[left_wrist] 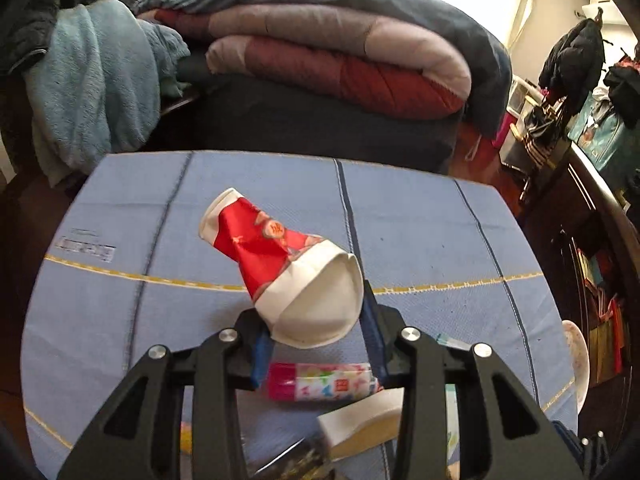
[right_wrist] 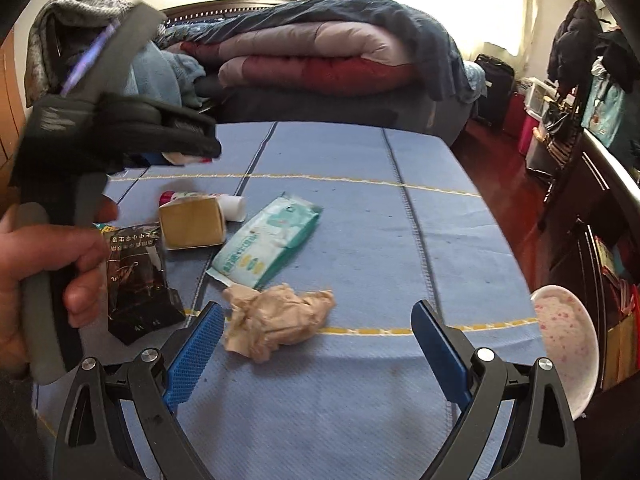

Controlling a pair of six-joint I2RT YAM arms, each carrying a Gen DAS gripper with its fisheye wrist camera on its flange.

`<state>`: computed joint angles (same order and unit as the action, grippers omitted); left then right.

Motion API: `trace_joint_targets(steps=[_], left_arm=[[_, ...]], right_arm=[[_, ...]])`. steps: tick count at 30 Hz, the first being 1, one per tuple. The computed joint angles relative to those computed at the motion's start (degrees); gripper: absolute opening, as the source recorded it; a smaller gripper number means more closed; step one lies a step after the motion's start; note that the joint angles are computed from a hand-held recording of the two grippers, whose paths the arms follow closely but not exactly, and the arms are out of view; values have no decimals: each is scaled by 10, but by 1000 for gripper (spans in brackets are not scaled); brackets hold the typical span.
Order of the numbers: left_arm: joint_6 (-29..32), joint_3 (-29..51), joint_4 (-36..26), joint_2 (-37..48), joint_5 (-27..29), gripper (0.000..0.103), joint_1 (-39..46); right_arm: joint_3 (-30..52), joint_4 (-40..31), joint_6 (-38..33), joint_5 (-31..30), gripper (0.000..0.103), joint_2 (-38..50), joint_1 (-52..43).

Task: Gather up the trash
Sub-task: 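Grasp the red-white paper cup with the left tool while the right tool grasps beige tissue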

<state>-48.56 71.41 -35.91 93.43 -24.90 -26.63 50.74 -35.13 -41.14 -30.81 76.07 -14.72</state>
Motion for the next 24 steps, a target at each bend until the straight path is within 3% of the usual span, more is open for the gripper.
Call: trace_joint_targets(steps=[6,8,10,16,24], left_arm=[[-2,-16,-12,-39,-11,39,-9],[-6,-16,-18,-47,-17,39,-16],[0,-26,-13,-59,-16,39,-12],[-14,-43,-22,-96,-25,39,-27],[-44,-53,-50,-157,-69,39,-90]], right_arm=[[-11,7,21,18,94,3,32],[-21,16,24,30,89,-4,43],[-24,14,21,42,69,-5,51],[-14,-21,2,23,39,-6,25],[12,-92,-51,-30,35,-18,-48]])
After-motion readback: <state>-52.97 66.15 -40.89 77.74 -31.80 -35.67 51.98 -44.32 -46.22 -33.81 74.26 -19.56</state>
